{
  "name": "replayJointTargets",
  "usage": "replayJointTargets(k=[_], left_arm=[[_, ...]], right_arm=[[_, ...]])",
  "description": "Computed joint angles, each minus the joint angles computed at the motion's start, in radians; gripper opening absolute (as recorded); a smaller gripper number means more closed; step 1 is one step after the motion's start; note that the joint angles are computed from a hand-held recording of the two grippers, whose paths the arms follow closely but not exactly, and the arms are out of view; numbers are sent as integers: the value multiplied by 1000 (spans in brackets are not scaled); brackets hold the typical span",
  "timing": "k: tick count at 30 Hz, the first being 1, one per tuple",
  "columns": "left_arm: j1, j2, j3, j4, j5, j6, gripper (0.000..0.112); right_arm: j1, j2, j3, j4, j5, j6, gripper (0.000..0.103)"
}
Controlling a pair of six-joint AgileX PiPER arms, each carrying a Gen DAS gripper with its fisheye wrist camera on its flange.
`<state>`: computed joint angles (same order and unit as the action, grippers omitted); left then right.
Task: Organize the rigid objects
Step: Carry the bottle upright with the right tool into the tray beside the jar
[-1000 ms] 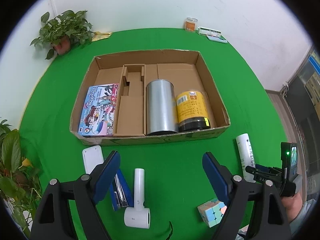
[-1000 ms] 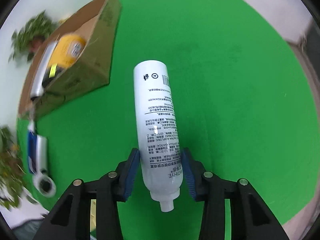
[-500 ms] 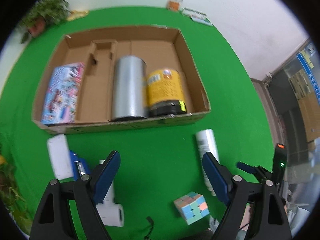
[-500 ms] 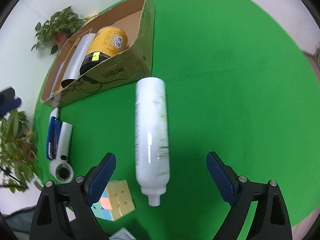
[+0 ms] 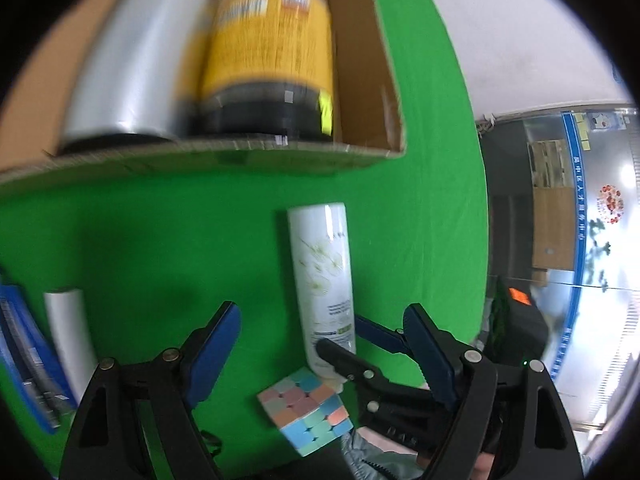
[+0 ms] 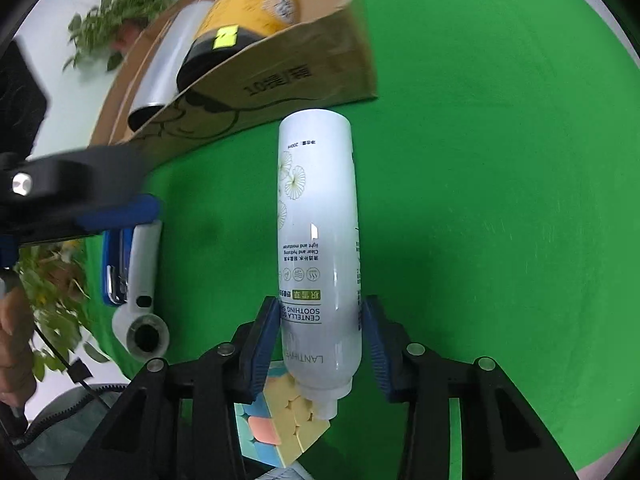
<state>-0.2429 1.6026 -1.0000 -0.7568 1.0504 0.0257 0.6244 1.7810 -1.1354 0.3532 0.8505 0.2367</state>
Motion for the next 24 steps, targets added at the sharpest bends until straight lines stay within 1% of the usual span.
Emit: replayJointTargets(k=[2, 4, 6, 7, 8, 9, 10, 11, 14, 17, 20, 24], left_arm=[[-4, 39, 22, -49, -21, 34, 82], [-4, 78, 42, -105, -38, 72, 78], [-8, 109, 50, -149, -49, 105, 78], [-15, 122, 53, -165, -59, 118, 75], [-21, 138, 51, -180, -63, 132, 66], [-28, 159, 51, -200, -62, 143, 61], [-32, 179, 51, -217, -57, 146, 49], [-32, 198, 50, -235, -47, 148, 40], [-49, 196, 66, -246, -69, 153, 41], [-44, 186, 52, -225, -60, 140, 41], [-36, 143, 56, -216, -71, 145, 41], [-56, 75, -16, -120, -52, 55, 41]], right_arm=[[1, 13, -26, -5, 25, 8, 40], [2, 19, -41, -7, 38, 9, 40], [-5, 21, -50, -3, 51, -1, 41], [-14, 22, -50, 7, 53, -15, 41], [-24, 24, -51, 14, 58, -30, 41], [-25, 31, -53, 17, 58, -38, 41], [-25, 36, -61, 14, 65, -40, 41], [-24, 41, -74, 6, 79, -31, 41], [-21, 49, -100, -18, 110, -21, 41], [-26, 40, -100, -13, 108, -25, 40], [-21, 16, -119, -34, 110, -18, 40], [-35, -31, -158, -42, 132, -32, 40]])
